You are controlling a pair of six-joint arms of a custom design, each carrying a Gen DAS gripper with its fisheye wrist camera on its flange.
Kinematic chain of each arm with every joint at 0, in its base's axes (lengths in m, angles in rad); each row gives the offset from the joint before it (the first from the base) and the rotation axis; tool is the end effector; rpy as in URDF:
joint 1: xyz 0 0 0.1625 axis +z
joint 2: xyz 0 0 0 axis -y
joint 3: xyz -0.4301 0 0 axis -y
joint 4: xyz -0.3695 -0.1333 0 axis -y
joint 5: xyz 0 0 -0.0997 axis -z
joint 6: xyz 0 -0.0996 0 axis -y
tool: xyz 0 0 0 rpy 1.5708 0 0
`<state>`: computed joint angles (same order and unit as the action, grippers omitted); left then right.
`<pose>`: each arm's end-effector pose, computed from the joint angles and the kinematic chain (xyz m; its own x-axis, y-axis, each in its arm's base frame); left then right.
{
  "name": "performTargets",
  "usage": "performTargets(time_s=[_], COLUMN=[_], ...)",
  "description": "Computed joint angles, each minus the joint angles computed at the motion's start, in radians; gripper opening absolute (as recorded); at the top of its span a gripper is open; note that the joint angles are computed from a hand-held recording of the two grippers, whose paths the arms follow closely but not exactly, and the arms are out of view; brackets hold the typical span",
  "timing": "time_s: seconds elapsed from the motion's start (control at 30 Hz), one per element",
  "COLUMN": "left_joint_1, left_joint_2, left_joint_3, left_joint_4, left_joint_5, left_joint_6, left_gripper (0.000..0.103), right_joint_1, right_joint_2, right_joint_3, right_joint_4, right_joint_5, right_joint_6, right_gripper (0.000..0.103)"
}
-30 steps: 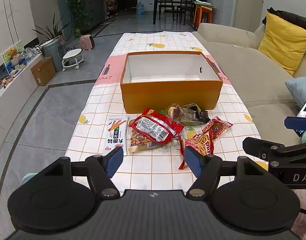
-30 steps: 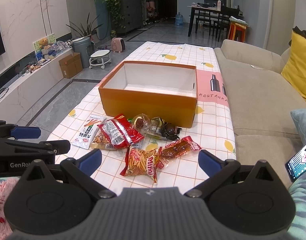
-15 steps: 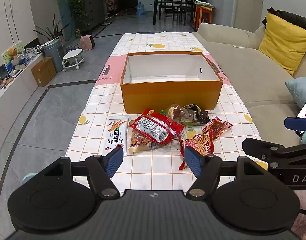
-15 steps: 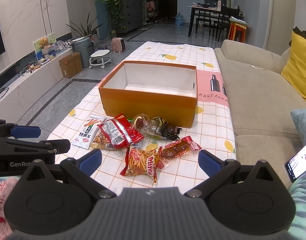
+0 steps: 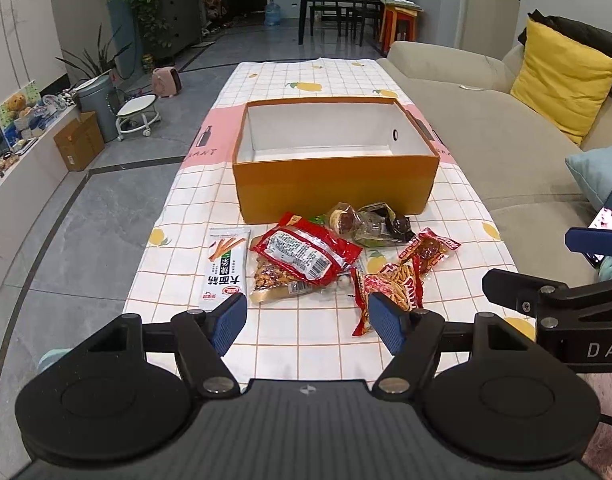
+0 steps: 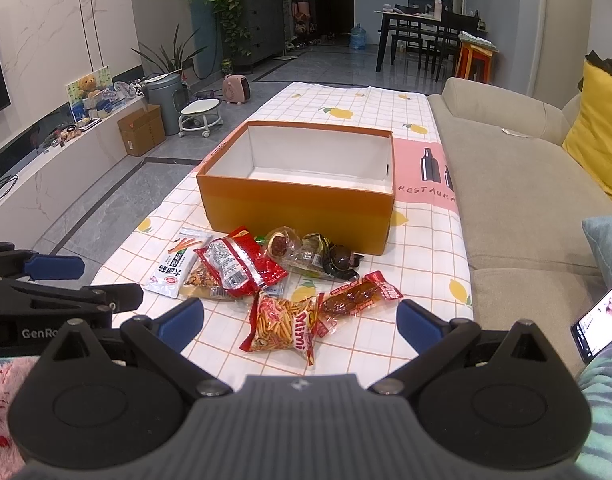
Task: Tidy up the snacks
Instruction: 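Grasp the red-silver chip bag with left tool while right tool grasps the red Mimi bag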
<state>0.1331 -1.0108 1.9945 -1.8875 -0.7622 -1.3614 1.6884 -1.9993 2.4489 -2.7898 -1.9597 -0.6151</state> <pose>-0.4375 -0.2658 0.1036 -0.6886 0.0526 -0.7232 0.5061 0.7492 -0.4273 0.1289 -0.2766 0.3963 -0.7272 -0.2864 0.6239 -0.6170 0.6711 -0.4110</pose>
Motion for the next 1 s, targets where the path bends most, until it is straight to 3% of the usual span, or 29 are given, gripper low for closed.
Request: performTargets(time_s=[0.33,0.53,0.73,1.0], left_joint_1=[0.054,0.123,0.192,0.296], left_joint_2=[0.006,0.012,0.053,0.105], left_joint_3=[0.036,0.070,0.029,0.036], left_joint_4=[-0.177,-0.384,-0.354,-0.482], left_joint_5=[-0.005,-0.073,-0.071,-0.088], left_joint_6=[0.160,0.278,0.292,0.285], left_gripper=[0.066,0.057,0.058,0.070], right_joint_1=[-0.070,-0.110,-0.152,-0.138], right_joint_2=[0.021,0.081,0.177,0.360], right_joint_3=[-0.031,-0.046,-0.062,-0.106], right_joint_4=[0.036,0.056,0.036,0.031], right_joint_5=[0.061,0.061,0.060,0.013], right_joint_6=[0.036,0.065,0.065,0.109], right_gripper=[0.098,0.080,0.076,0.082])
